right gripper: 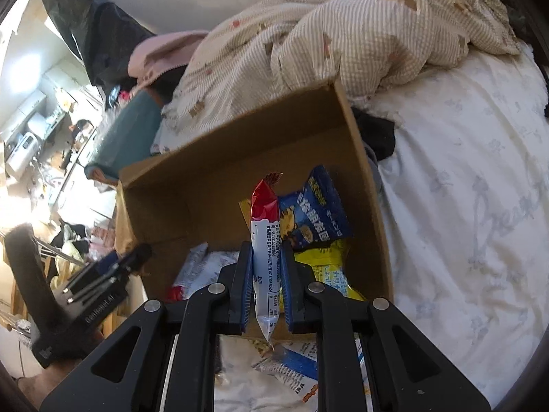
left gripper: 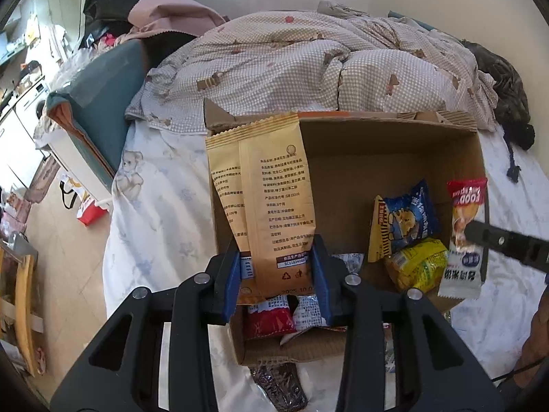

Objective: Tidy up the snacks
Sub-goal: 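Open both grippers to drop the tan bag and stick bar into the box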

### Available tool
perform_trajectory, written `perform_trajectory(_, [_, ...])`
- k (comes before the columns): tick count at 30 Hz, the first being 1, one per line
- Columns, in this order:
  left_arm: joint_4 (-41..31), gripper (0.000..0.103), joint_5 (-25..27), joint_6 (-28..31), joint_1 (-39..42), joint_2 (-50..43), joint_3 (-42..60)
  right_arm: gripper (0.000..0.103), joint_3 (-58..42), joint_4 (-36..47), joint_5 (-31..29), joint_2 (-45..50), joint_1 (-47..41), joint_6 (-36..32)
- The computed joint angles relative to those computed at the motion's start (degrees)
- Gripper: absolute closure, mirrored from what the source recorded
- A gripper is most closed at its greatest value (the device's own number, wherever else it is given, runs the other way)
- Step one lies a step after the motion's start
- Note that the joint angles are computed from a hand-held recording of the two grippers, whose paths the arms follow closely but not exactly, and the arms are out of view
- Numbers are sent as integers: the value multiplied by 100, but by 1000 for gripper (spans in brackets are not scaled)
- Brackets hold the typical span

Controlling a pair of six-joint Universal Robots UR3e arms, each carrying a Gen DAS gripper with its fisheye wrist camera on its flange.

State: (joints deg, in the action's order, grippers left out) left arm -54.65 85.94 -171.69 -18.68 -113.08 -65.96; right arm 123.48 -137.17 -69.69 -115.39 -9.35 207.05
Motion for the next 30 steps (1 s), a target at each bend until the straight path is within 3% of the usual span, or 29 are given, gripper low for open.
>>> perform_trajectory(14, [75, 68, -340, 104, 16, 286, -406, 83, 38, -375, 103, 112, 122, 157])
perform_trajectory(15, [82, 65, -333, 102, 12, 299, -412, 83, 83, -426, 133, 67, 86, 176])
perform_trajectory(16, [55, 51, -331, 101, 14, 308, -402, 83, 117, -443, 176, 17, 36, 190])
perform_trajectory(17, [17, 42, -354, 93, 26, 316, -382, 81, 156, -424, 218, -62, -35, 195])
perform_trajectory(18, [29, 26, -410, 72, 53, 352, -410, 71, 178, -406, 233, -116, -85, 198])
perform_trajectory(19, [144, 17, -479, 19, 85, 427, -517, 60, 229, -405, 258, -192, -155, 235])
perform_trajectory(20, [245, 15, -506, -11, 95, 479, -592, 36, 321, -450, 265, -301, -216, 317])
perform_trajectory(21, [295, 15, -522, -8, 97, 495, -624, 29, 388, -532, 205, -376, -226, 422])
perform_trajectory(30, [275, 15, -628, 28, 150, 537, -669, 29, 313, -358, 111, -312, -230, 402])
